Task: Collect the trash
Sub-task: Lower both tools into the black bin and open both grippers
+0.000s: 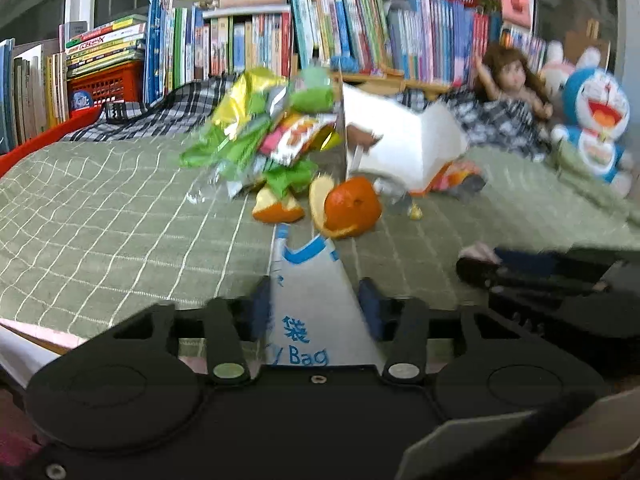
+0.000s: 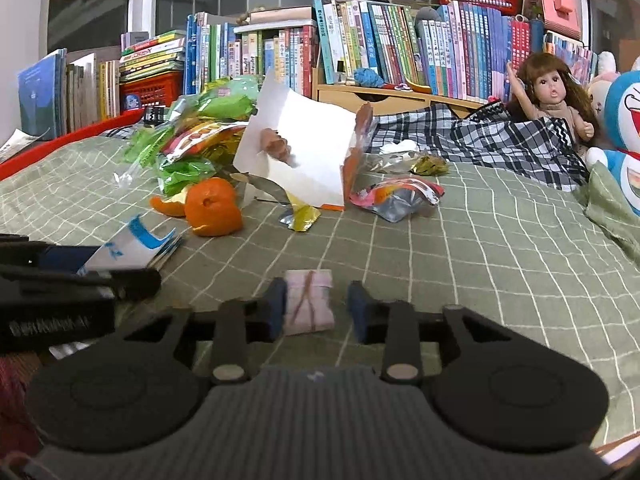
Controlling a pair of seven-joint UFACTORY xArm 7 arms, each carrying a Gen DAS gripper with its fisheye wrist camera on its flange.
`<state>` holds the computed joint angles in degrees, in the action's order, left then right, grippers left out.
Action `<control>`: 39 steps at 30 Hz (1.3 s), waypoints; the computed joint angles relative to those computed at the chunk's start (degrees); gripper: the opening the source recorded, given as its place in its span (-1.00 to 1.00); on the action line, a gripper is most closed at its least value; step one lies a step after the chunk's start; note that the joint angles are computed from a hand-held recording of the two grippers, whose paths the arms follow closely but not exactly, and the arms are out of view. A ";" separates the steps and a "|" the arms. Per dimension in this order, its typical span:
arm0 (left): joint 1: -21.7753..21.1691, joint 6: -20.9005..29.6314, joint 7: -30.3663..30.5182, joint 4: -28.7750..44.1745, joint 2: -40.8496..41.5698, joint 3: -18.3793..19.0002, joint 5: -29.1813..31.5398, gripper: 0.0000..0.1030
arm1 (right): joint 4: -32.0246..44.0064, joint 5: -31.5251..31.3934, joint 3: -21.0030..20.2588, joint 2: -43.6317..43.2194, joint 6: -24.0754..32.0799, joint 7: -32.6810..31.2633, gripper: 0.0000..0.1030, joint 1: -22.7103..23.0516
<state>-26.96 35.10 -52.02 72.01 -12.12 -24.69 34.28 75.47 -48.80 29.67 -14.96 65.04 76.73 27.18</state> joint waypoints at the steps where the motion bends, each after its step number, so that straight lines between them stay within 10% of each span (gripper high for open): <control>1: -0.01 0.13 0.27 0.22 -0.21 -0.05 0.30 -0.47 | -0.10 0.07 -0.01 -0.15 -0.42 0.43 -0.45 0.08; 26: -2.28 1.82 17.05 -14.95 -21.62 2.36 -24.47 -0.52 | 1.09 -0.24 8.25 -0.35 3.43 12.47 -0.44 3.64; 39: -3.94 8.54 19.23 -23.98 -24.65 2.57 -36.38 -0.51 | -6.39 6.89 5.19 1.85 -1.21 25.11 -0.44 11.21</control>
<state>-30.90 43.64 -32.79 48.03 -36.76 -22.12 -2.10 69.08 -41.91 34.86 -13.11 63.83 101.83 38.39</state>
